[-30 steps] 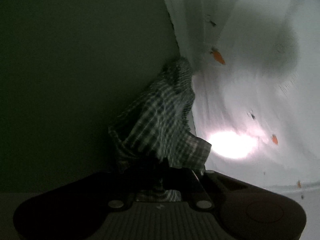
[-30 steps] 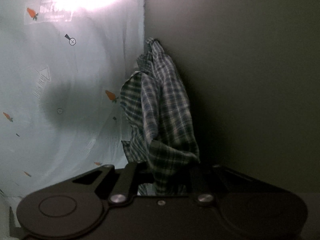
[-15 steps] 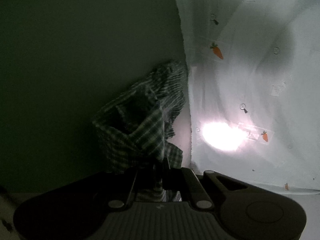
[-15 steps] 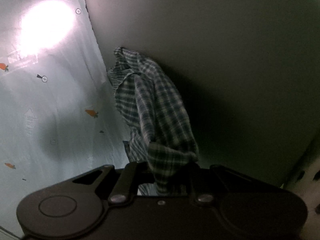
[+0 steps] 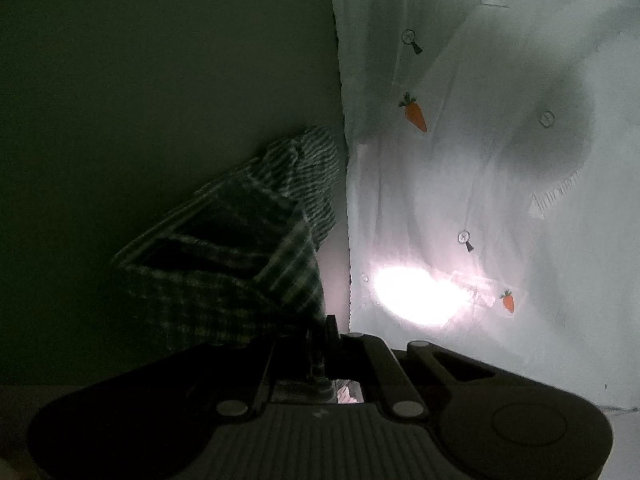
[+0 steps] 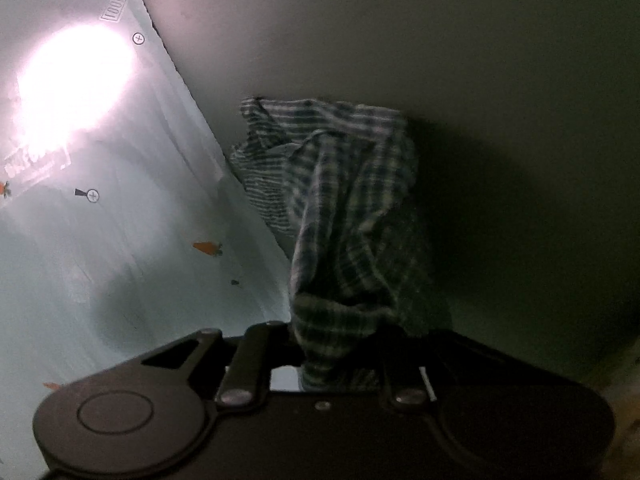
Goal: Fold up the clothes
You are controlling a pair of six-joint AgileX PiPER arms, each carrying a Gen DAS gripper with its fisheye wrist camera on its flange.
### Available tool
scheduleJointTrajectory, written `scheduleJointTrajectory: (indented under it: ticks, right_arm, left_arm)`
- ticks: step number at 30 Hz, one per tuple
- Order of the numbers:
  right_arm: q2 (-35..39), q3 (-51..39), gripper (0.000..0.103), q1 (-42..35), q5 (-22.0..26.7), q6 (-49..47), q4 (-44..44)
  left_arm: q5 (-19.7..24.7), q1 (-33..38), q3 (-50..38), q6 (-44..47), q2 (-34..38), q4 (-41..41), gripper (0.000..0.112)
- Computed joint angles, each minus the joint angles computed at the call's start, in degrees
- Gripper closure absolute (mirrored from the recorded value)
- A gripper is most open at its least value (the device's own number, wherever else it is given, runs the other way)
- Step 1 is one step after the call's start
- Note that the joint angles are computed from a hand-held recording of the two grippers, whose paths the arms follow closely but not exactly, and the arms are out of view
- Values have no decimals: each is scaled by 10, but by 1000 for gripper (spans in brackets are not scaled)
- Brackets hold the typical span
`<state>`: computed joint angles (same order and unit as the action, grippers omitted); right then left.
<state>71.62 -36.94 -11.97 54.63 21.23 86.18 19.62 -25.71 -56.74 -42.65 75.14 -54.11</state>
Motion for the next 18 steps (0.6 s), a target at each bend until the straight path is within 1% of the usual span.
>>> scheduleJointTrajectory:
  ticks: [1,4,8,10,11,12,13,14,15,16,17,18]
  right_arm:
    - [16,-11,82,-4,4,-5,4]
    - [72,-54,81,9,-7,-26,27]
    - [135,-110,79,20,-18,-27,36]
    - [188,-160,73,30,-30,-23,46]
    - [215,-187,71,32,-36,-27,51]
    - [242,-216,65,35,-42,-30,55]
    - [269,-246,58,37,-48,-31,58]
    - [297,-276,56,40,-56,-46,68]
    - [326,-306,53,40,-60,-63,75]
    - [350,-338,53,40,-62,-75,71]
    - [375,-371,53,39,-65,-84,65]
    - [390,-398,52,38,-68,-92,49]
  left_arm:
    - [3,9,-9,27,15,-30,108]
    - [13,32,-49,94,68,-97,107]
    - [42,61,-139,126,166,-130,106]
    - [57,73,-201,121,225,-125,103]
    - [64,77,-240,107,258,-106,100]
    - [70,81,-282,89,291,-81,97]
    - [70,84,-325,84,325,-62,83]
    - [69,88,-367,98,358,-57,69]
    - [72,90,-411,94,386,-34,61]
    - [81,93,-457,68,411,11,47]
    - [89,94,-499,41,429,65,43]
    - [90,94,-528,27,440,108,42]
